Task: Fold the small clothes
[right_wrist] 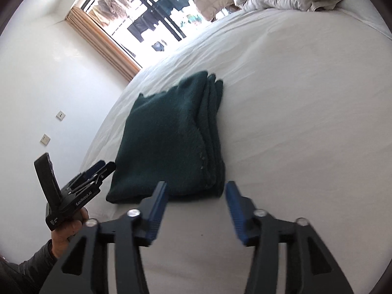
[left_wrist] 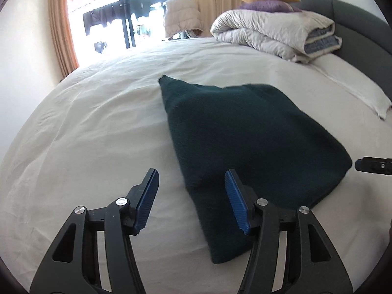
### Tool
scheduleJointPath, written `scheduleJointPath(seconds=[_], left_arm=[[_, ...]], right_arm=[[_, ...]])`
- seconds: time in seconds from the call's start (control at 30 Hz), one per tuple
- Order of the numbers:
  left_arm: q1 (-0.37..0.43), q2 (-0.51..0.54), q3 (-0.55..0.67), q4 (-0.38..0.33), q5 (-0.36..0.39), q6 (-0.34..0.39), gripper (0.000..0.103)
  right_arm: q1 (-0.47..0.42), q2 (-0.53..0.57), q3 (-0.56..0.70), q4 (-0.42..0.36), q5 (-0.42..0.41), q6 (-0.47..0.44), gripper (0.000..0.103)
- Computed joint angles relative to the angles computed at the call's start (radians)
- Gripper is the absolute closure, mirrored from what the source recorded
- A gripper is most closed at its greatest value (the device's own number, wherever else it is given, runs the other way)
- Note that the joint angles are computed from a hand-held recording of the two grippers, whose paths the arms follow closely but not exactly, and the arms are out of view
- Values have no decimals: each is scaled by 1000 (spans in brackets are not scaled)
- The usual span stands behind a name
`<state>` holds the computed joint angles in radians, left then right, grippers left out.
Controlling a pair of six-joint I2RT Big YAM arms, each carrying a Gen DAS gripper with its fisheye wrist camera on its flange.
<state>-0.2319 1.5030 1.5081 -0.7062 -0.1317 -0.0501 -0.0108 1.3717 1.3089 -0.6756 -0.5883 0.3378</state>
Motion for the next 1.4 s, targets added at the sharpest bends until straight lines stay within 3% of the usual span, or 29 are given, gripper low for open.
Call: scheduleJointPath(seconds=[0.07,0.17,0.3,0.37,0.43,0.5,0.73,0.77,0.8,0.87,1.1,1.23,1.4], left_arm=[[42,29,48,-36,66,-64,33],[94,102,146,-113,196,-133,33],[163,231,286,-242,441,-268,33],[178,263,316,-250,496,-304,32],[178,289,357,-274,507,-296,32],[182,326,410,-306,540,-290,32],[167,450,596,-411,559,-251,32],[162,460,614,-425,564,-247,33],[160,468,628,-436,571,-243,42],[153,475,640,-442,569,-249,48],[130,413,575,-409,509,-225,75],[136,376,549,-389,533,-242,78],[161,296,499,-377,545,-232,78]], right_arm=[[-22,37,46,7,-39,51,39],[-22,123,146,-4,-99,58,38],[7,282,331,-150,-131,47,37],[26,348,406,-222,-99,36,38],[30,396,446,-234,-147,57,38],[33,439,486,-257,-140,77,38],[30,487,524,-237,-183,139,55],[33,488,524,-243,-180,138,60],[36,488,525,-248,-177,132,63],[52,493,543,-278,-140,90,69],[100,439,536,-276,17,18,75],[139,404,557,-275,56,3,76],[169,375,570,-258,23,35,77]])
